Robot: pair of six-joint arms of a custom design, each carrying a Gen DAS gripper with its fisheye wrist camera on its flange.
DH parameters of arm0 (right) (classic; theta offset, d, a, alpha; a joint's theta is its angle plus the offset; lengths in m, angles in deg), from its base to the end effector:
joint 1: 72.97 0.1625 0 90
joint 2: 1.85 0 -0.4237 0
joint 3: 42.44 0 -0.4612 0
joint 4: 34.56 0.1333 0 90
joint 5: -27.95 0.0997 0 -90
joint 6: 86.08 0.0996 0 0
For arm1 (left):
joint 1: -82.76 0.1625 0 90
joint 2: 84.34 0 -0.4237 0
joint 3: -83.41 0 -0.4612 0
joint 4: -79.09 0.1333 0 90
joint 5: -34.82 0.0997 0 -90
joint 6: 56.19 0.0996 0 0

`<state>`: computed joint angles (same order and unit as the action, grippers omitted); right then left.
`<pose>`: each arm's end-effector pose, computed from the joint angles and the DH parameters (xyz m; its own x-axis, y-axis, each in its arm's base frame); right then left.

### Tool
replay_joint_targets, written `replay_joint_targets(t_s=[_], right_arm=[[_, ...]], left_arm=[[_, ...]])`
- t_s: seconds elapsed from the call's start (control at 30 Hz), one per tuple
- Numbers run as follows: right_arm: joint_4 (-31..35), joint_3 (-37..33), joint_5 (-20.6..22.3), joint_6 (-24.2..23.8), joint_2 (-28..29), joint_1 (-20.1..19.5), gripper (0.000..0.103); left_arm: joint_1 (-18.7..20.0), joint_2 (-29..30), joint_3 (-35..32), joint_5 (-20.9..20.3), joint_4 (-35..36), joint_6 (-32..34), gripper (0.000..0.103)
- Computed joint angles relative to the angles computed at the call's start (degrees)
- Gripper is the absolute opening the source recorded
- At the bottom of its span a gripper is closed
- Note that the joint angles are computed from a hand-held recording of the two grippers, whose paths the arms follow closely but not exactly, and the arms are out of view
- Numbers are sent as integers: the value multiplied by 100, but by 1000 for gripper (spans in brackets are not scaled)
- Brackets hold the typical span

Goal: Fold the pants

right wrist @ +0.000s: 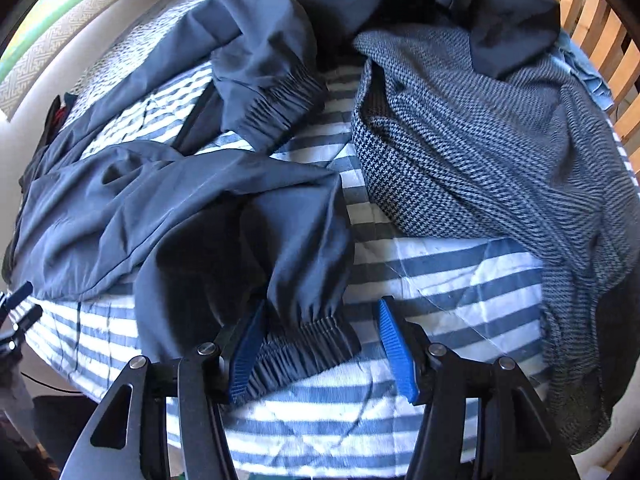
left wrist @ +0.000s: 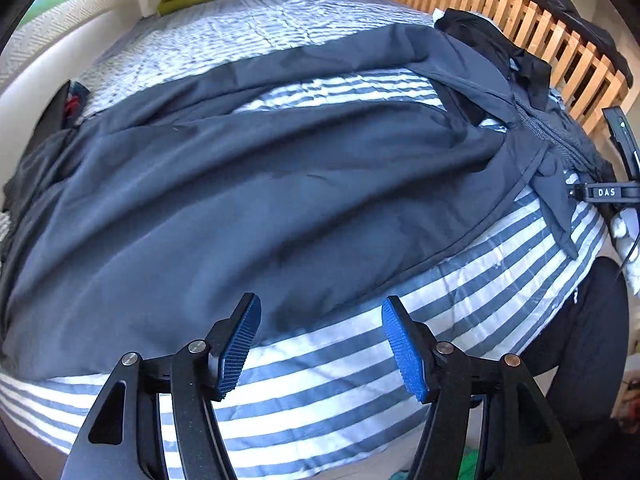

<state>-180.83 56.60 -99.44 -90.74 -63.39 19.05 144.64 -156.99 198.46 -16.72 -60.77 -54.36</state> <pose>0.0970 -0.6847 0.2114 -0.7956 0.0898 0.5992 -0.0983 0.9567 -0.2740 -0.0992 -0.6000 0.1915 -0.7134 0.3256 -0.6205 0.4904 0.8645 -0.1101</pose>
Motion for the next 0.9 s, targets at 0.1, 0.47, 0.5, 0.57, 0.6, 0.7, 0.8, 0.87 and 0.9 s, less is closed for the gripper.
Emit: replay_joint_targets(t_s=[0.1,0.47,0.5,0.57,0.6,0.7,0.8,0.87,0.9], right_arm=[[-108,-1,-56,-49,48,24,61],[-230,-109,-274,-591,280,156,52],[-220,-112,-272,-648,284,165,49],[-250,-114,-279,-747,294,183,34],[-250,-122,-261,-782,296,186,25],[-186,-153,-108,-860,244,186,11],[-459,-159,-332,-1239,223,293,8],[-1032,-220,-813,-1947,292,463,7],[-1580,-223,-1065,-2534,343,552,7]], left_arm=[[8,220,-87,115,-33,66,66],[183,480,-321,31,-118,326,21],[181,492,-345,30,-87,331,18],[148,521,-359,126,-69,394,7],[130,520,-353,173,-60,425,5],[76,477,-322,255,-41,453,2],[44,305,-299,206,25,311,2],[2,122,-265,108,2,253,2],[-29,15,-237,55,-6,242,2]])
